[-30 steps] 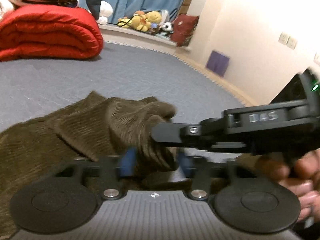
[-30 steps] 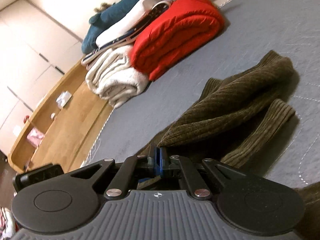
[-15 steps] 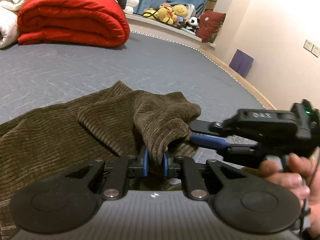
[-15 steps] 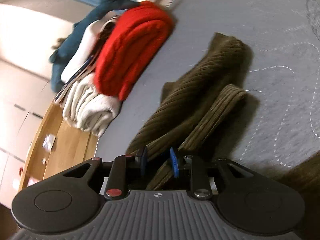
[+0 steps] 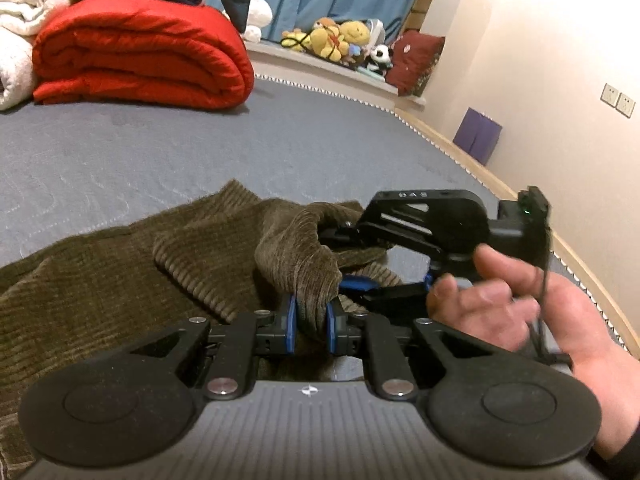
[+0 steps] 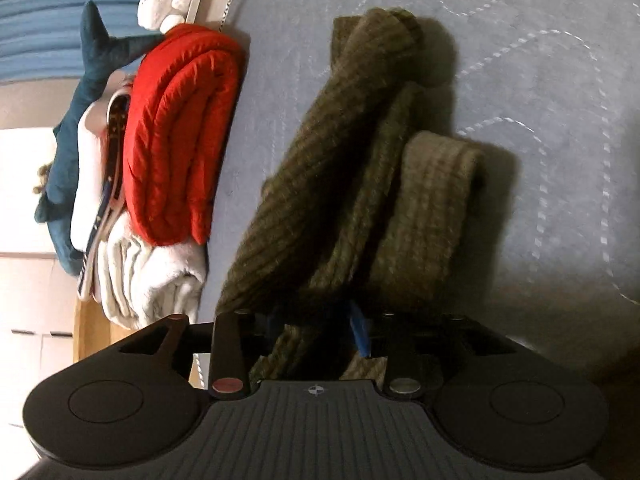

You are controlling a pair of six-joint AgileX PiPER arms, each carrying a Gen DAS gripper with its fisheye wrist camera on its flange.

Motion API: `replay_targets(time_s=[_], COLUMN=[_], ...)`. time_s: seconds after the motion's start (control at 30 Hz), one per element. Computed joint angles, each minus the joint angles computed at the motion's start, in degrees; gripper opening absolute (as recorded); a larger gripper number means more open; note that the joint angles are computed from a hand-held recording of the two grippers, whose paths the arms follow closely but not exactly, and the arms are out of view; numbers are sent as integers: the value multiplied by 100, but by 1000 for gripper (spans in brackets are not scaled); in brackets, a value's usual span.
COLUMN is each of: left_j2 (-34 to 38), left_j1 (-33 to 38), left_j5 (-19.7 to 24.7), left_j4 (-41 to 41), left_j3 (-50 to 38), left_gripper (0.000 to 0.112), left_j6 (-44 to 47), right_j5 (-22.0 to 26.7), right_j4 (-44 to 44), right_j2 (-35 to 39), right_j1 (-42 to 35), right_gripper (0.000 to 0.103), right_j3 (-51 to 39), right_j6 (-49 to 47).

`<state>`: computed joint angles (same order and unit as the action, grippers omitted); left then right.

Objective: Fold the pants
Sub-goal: 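Grasp a leg cuff with the left tool while the right tool holds the legs, then open the left tool while the right tool pulls the pants taut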

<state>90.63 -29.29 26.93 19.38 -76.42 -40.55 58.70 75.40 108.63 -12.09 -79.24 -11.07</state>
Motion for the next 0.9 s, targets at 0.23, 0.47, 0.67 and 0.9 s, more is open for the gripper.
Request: replay_targets(time_s=[0.23, 0.47, 0.67, 0.9], left_j2=[-18, -160, -485, -417], left_j1=[-121, -10, 66, 304], left_j5=[80, -88, -582, -225], left_j4=[471, 458, 711, 420], left_j3=[-26, 40, 275, 90], left_gripper=[16, 15, 22, 37], left_j6=[-360, -399, -659, -572], right_j5=[-785, -1479, -1207, -1196], right_j4=[46, -286, -571, -694], right_j2=[260, -277, -1034, -1171], right_j1=[114, 187, -368, -1707], right_gripper=[32, 7, 7, 6], right_j3=[-659, -1032, -1400, -2369], right_j6=[594, -191, -1005, -833])
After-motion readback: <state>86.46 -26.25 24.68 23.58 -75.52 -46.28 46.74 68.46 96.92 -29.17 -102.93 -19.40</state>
